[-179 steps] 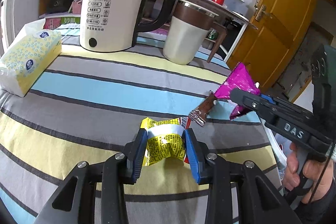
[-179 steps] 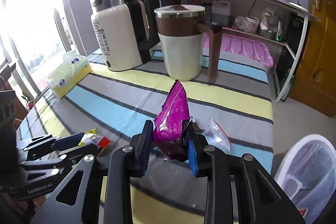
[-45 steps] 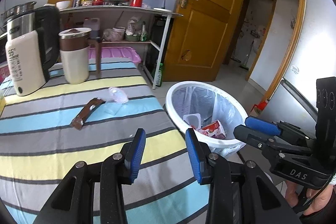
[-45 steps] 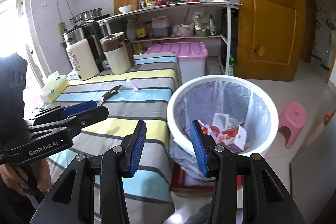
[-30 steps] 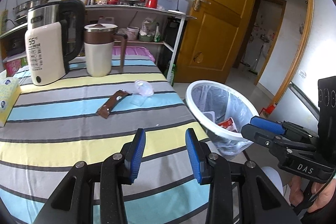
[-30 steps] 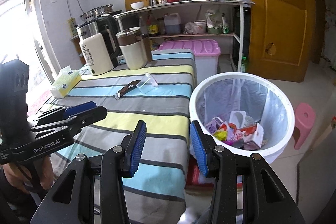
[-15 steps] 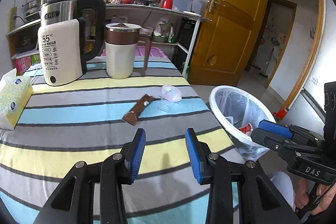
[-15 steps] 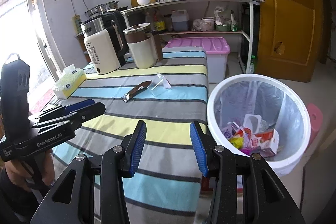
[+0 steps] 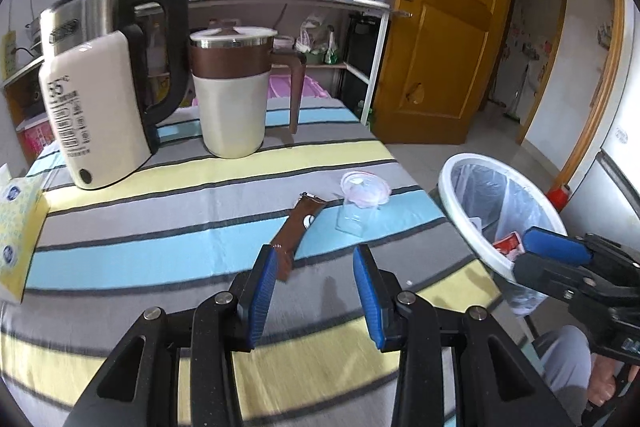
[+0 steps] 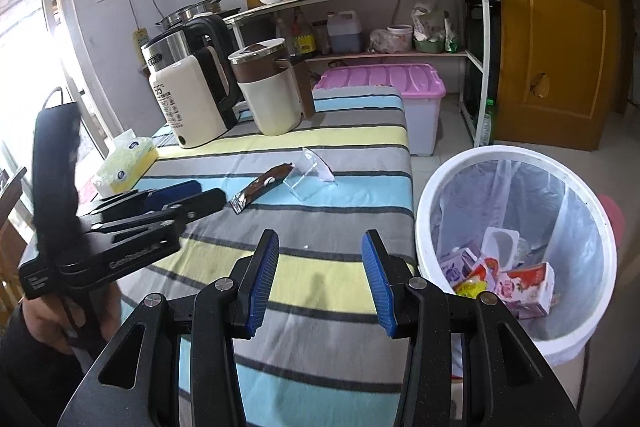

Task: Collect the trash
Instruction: 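Grasp the brown chocolate wrapper with the left tool while the right tool grasps the clear cup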

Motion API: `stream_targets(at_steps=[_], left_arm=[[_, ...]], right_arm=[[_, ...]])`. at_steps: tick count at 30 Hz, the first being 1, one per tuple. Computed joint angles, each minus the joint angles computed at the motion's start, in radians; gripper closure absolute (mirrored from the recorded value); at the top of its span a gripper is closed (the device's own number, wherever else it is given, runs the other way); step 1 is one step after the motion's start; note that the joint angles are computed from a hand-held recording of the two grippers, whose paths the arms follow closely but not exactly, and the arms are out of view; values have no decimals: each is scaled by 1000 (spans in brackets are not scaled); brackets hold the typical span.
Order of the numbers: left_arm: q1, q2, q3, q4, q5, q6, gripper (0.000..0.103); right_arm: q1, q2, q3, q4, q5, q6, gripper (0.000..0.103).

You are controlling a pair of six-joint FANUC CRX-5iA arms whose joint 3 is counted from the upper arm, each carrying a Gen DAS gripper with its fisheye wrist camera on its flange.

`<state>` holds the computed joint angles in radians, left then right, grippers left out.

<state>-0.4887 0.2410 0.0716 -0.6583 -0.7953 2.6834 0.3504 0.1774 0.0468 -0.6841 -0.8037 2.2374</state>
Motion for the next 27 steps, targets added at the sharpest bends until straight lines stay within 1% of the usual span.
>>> stream_targets(at_steps=[4, 7, 10, 13, 14, 15, 16, 18, 21, 23, 27], left_arm=[[42, 39, 23, 55, 15, -82, 64], [65, 64, 39, 85, 20, -123, 64], [87, 94, 59, 118, 10, -167, 64], [100, 116, 73, 140, 1, -188, 64], [104, 120, 75, 150, -3, -194, 66], [109, 126, 78, 164, -10, -202, 73], [111, 128, 80, 165, -17, -197, 77], [112, 124, 76, 162, -13, -188, 81], [108, 116, 68, 147, -15, -167, 82], [101, 100, 53, 131, -14, -135, 82], [86, 44, -3, 97, 15, -52, 82]], right_arm=[[7, 16, 15, 3, 0, -5, 59], [9, 32, 29, 6, -6, -12, 59], [13, 45, 39, 13, -8, -21, 59], [15, 57, 50, 17, -10, -26, 59], [17, 62, 54, 21, -10, -30, 59], [18, 66, 58, 22, -11, -32, 59], [18, 69, 61, 23, -11, -33, 59], [22, 75, 66, 27, -12, -40, 59], [30, 84, 75, 34, -14, -48, 59], [36, 87, 79, 38, -15, -54, 59], [49, 105, 103, 45, -27, -70, 59]])
